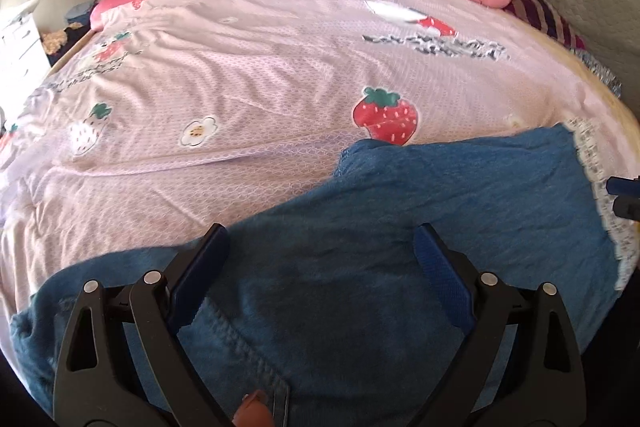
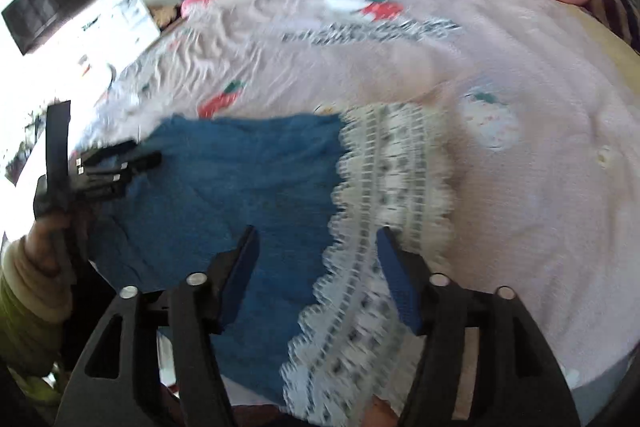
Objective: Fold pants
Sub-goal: 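Move the open right gripper over the lace hem of the leg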
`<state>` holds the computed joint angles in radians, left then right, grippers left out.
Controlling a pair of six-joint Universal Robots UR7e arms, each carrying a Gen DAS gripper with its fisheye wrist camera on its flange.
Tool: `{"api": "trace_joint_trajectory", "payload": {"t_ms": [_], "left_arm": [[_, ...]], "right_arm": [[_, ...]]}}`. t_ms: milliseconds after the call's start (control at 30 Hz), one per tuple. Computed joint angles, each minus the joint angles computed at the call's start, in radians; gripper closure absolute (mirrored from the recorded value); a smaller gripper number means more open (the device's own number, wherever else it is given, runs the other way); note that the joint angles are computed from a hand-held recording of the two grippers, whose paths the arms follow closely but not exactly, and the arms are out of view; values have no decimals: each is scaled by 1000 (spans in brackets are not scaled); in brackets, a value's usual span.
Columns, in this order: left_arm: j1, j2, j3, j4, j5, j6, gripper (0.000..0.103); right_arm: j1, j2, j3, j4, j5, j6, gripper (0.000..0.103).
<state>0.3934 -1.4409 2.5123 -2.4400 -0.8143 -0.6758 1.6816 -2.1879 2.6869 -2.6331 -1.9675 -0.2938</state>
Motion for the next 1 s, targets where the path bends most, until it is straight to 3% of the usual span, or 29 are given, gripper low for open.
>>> {"api": "trace_joint_trajectory", "payload": {"t_ms": [167,467,700,1000], "left_arm": [[-101,-69,11,47,4,-35,12],[-312,-68,14,50,-52,-104,10],[-381,-14,-10,48,-95,-153,10],[-415,91,-24,-16,-173,-134,10]], "right_arm": [[-8,-147,-36,128,0,25,31],[47,-179,-74,173,-28,39,17],[88,-133,-100,160,-45,43,11],[17,-48,-138,160,0,4,10]]}}
